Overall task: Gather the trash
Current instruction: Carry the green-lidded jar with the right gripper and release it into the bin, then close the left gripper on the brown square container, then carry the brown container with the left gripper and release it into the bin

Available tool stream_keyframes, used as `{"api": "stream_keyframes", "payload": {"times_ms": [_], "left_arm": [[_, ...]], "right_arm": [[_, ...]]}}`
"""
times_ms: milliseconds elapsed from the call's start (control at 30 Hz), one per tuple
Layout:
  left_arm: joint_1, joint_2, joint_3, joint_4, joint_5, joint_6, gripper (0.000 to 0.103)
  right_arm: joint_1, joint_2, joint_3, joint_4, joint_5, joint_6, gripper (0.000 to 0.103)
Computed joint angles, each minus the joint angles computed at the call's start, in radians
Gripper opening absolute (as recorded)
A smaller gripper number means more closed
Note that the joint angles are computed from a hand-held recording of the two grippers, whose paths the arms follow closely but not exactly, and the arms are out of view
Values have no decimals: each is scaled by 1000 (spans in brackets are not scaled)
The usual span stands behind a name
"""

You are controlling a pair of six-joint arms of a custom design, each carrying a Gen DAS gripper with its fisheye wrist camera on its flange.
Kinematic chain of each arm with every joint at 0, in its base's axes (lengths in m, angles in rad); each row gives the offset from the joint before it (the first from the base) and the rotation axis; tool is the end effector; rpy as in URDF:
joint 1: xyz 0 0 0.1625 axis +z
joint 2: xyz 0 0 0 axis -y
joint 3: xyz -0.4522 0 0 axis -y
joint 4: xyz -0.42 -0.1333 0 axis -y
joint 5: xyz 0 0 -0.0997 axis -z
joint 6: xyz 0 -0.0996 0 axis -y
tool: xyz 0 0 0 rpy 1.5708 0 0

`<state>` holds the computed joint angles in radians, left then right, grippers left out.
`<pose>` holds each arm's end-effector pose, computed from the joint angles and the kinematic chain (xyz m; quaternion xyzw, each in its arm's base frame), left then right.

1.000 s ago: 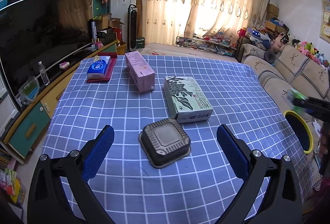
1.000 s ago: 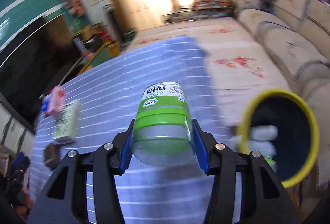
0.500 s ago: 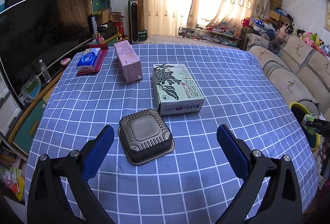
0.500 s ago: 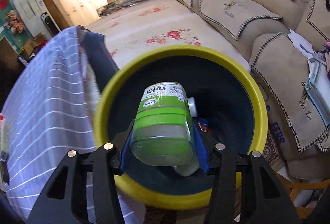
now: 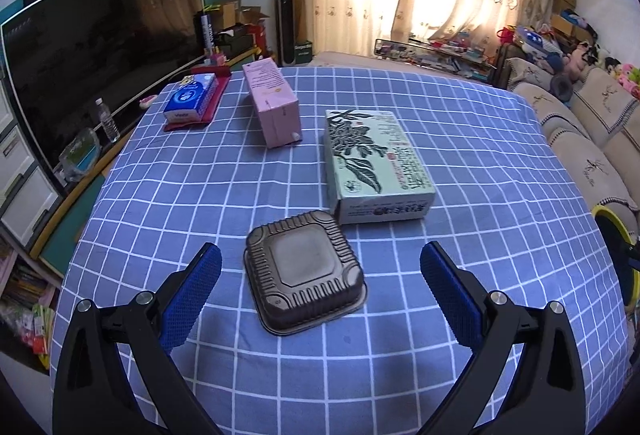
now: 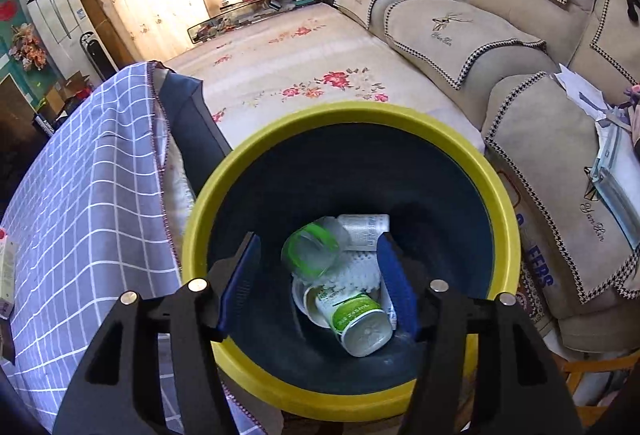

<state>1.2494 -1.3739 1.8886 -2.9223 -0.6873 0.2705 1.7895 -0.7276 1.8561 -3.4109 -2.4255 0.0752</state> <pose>0.0202 -0.6051 0.4309 0.0748 0.8408 -0.3771 0.3812 0.1947 -0.6079 0.0993 -0.0828 -0.8612 0.3705 0.3379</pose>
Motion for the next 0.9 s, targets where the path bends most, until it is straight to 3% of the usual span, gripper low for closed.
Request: {"api": "stream_keyframes", "payload": {"times_ms": [333, 500, 700, 900], "left_arm": [[13, 32, -21, -23, 31, 35, 97], [19, 46, -34, -10, 41, 30, 87], [27, 48, -40, 26, 45, -4, 67], [29, 35, -33, 23, 30, -4, 65]], "right_arm": [[-2, 3, 1, 4, 21, -12, 58], [-4, 0, 4, 4, 25, -11, 58], [-6, 0, 7, 4, 29, -10, 58], [-6, 0, 10, 4, 41, -11, 58]]}}
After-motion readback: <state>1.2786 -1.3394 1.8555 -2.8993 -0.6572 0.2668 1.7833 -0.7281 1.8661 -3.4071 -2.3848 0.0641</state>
